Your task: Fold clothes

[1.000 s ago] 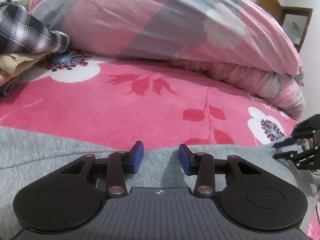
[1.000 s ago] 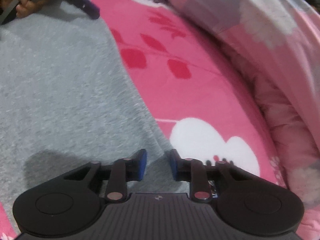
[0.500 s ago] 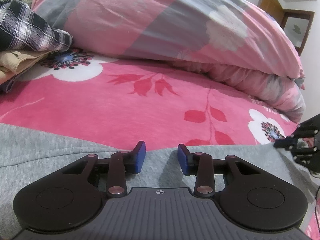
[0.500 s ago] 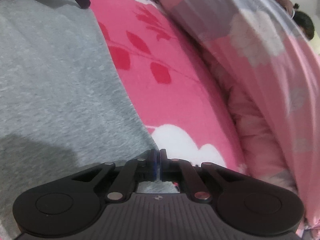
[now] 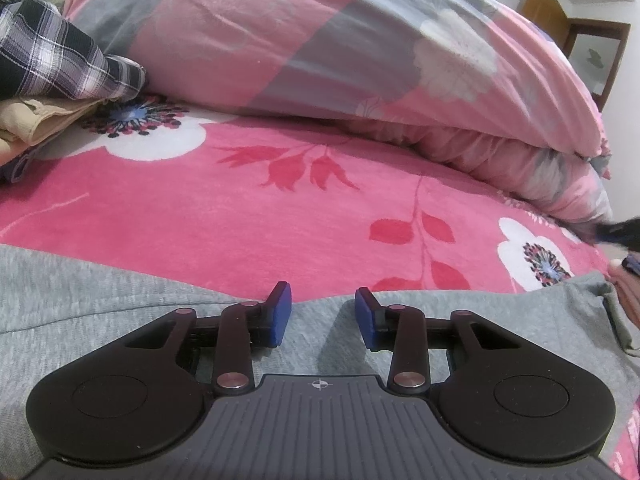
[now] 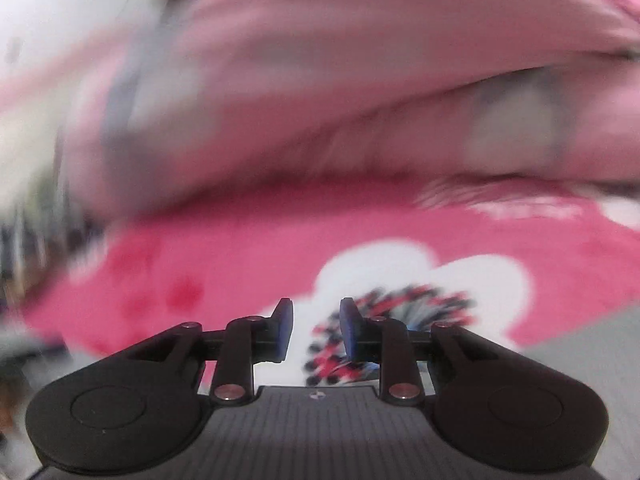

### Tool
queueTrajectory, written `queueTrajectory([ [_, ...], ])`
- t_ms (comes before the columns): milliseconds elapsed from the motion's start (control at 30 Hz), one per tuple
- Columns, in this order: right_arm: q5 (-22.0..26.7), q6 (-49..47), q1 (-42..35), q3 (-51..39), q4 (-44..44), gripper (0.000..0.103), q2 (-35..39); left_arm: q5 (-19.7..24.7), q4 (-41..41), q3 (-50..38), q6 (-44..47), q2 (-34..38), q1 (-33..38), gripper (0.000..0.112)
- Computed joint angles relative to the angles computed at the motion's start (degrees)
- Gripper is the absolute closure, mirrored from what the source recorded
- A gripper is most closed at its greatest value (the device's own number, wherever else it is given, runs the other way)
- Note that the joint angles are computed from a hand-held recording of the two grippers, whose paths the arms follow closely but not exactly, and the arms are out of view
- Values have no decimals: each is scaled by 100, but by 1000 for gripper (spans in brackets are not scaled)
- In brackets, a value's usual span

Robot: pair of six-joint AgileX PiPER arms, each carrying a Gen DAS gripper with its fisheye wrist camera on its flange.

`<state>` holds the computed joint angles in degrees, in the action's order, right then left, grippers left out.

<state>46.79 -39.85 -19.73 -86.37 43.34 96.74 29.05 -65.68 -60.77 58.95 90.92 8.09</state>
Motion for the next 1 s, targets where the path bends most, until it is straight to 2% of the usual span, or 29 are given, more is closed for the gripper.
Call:
queueTrajectory([
  [67, 229, -83, -656, 352, 392, 76, -587, -39, 405, -87, -398, -35, -68, 75],
  [133, 672, -287, -1444, 614, 659, 76, -1155, -204, 974, -138, -987, -159, -206, 75],
  [267, 1349, -1337, -2914, 1174, 738, 75, -2113, -708, 2034, -94, -2035, -628, -699, 72],
  [367, 1528, -2188, -3591, 1563, 657, 72, -2542, -722, 2518, -207, -2417, -802, -1230, 71],
  [400, 1411, -2459, -3596, 1770, 618, 64, -2660, -615, 2611, -310, -2445, -806, -1451, 71],
  [467, 1019, -3011, -3423, 2238, 526, 58, -2883, -476, 2963, -575, -2670, -680, -1991, 71],
  [500, 766, -3312, -3262, 2490, 491, 57, -2981, -459, 3192, -725, -2835, -559, -2264, 71],
  [633, -804, -4159, -1935, 3534, 62, 57, -3226, -485, 4096, -1369, -3609, 159, -3091, 71],
  [700, -1590, -4314, -1230, 3861, -305, 57, -3063, -518, 4329, -1632, -3914, 562, -3291, 71],
  [767, -2090, -4429, -807, 4021, -585, 57, -2763, -642, 4763, -1750, -4355, 856, -3424, 72],
  [833, -2442, -4361, -634, 4006, -858, 67, -2363, -822, 4767, -1701, -4335, 1011, -3439, 72],
  [867, -2477, -4529, -708, 3905, -651, 84, -2218, -909, 4581, -1636, -4160, 1038, -3415, 72],
  [900, -2500, -4726, -787, 3796, -399, 96, -2076, -993, 4256, -1536, -3869, 1024, -3372, 72],
  [967, -2838, -4850, -868, 3499, -84, 97, -1807, -1110, 3562, -1363, -3252, 991, -3290, 72],
  [1000, -2843, -4709, -974, 3164, -63, 97, -1584, -1102, 3268, -1323, -3008, 963, -3245, 72],
])
